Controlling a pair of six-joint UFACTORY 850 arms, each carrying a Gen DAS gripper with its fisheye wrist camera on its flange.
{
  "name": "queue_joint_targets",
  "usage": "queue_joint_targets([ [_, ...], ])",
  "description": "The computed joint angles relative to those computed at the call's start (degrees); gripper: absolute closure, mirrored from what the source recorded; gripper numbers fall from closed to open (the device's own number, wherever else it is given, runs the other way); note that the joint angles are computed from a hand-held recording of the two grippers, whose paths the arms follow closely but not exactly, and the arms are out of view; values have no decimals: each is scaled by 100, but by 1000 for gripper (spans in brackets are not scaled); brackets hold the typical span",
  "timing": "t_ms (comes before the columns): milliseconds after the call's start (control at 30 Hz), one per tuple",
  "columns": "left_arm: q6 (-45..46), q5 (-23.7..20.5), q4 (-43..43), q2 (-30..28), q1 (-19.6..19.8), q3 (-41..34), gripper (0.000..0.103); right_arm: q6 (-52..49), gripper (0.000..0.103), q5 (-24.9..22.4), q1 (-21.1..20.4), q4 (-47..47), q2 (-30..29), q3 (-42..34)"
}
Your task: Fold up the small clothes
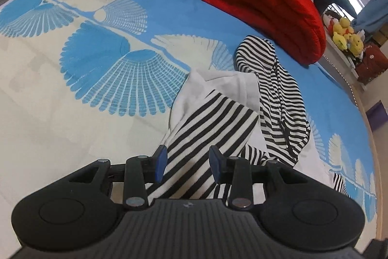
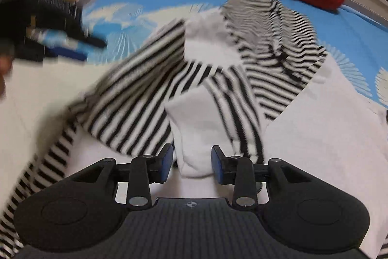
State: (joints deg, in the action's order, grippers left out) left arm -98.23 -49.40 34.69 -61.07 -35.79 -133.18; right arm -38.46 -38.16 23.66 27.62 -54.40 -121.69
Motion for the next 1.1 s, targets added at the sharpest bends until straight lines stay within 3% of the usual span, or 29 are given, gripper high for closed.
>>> queue_joint_targets([
  [67, 47, -67, -14, -46, 12, -70, 62, 381, 59, -64, 106, -577, -15, 42],
  [200, -4, -3, -113, -56, 50, -76, 62, 324, 62, 350, 190, -903, 78, 292],
  [267, 22, 1, -83, -63, 56, -105, 62, 526, 83, 322, 165, -911, 110, 277],
  [333, 28, -68, -22, -76, 50, -142, 62, 442, 94, 279, 75, -489, 139, 231],
  [400, 19, -132, -9, -88, 45, -160, 62, 378, 96, 487, -32, -51, 244, 281],
  [500, 67, -171, -35, -113, 41, -194, 62, 61, 99, 1262, -261, 1179, 546, 635],
  [667, 277, -302, -72, -242, 26, -406, 62, 2686, 103, 2260, -676, 340, 689, 714],
  [767, 453, -374, -251, -399, 35, -639, 62, 4485, 103, 1528, -960, -1116, 344, 171],
  [833, 543, -414, -339, -511, 35, -811, 62, 5246, 102, 1003, -1018, -1361, 71, -166],
  [900, 642, -483, -409, -650, 31, -1041, 62, 5063, 99, 196, -1090, -704, -329, -783],
  [933, 704, -534, -440, -731, 28, -1183, 62, 4800, 99, 51, -1135, -191, -424, -872],
  [1000, 827, -646, -493, -893, 18, -1457, 62, 4417, 88, -39, -1182, 470, -395, -692],
  [1067, 893, -690, -544, -974, 20, -1590, 62, 4534, 69, -388, -1170, 702, -563, -916],
  [1100, 906, -675, -560, -978, 25, -1593, 62, 4744, 67, -520, -1141, 705, -693, -1085],
])
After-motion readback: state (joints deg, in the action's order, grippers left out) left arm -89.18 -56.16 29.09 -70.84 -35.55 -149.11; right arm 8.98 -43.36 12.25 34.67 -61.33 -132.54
